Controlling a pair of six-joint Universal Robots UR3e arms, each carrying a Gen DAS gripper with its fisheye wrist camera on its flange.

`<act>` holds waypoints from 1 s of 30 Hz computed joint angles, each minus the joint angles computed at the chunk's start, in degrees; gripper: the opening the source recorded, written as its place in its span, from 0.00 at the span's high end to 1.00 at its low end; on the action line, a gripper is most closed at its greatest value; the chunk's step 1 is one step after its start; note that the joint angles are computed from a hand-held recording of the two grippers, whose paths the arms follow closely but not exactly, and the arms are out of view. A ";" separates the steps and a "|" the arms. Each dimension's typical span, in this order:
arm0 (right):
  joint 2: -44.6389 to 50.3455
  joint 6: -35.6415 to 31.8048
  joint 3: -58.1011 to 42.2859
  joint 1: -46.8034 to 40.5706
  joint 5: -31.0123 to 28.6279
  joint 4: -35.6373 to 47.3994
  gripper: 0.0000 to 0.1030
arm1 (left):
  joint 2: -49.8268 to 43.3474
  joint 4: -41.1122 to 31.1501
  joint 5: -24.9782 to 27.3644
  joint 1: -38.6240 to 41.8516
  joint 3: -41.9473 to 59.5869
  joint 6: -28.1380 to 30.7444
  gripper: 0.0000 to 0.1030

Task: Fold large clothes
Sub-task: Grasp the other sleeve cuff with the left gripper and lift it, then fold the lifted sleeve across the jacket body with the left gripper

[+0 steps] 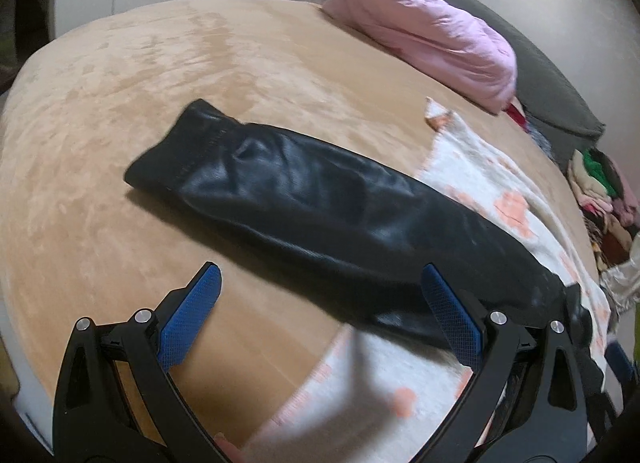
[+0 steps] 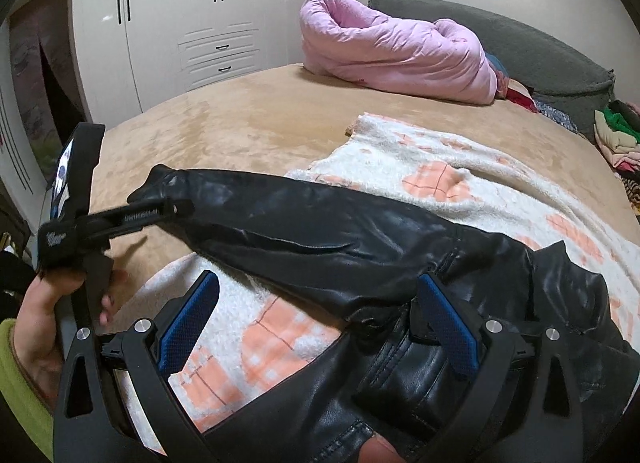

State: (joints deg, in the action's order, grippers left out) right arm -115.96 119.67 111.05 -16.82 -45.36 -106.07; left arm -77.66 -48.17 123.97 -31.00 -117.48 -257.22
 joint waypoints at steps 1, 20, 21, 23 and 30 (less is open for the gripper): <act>0.17 0.31 0.15 0.12 -0.11 -0.32 0.04 | 1.24 0.66 -0.93 1.52 -1.64 -0.13 0.09; -4.55 -8.85 2.10 -13.66 2.33 13.84 0.04 | 9.81 33.68 -1.91 9.34 -19.14 5.59 0.99; -5.07 -10.58 1.76 -15.19 2.63 16.29 0.04 | 9.05 33.41 0.50 7.11 -17.55 5.60 0.99; -6.17 -14.80 0.97 -18.73 2.93 21.57 0.04 | 7.15 34.69 5.35 2.69 -14.78 6.31 1.00; -7.24 -26.21 -4.16 -29.97 3.24 36.01 0.04 | -4.79 35.81 20.12 -12.16 0.16 11.57 1.00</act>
State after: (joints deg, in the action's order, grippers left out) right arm -123.19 93.45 106.89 -46.78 -42.12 -70.06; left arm -82.45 -12.36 144.09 -43.16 -117.32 -245.66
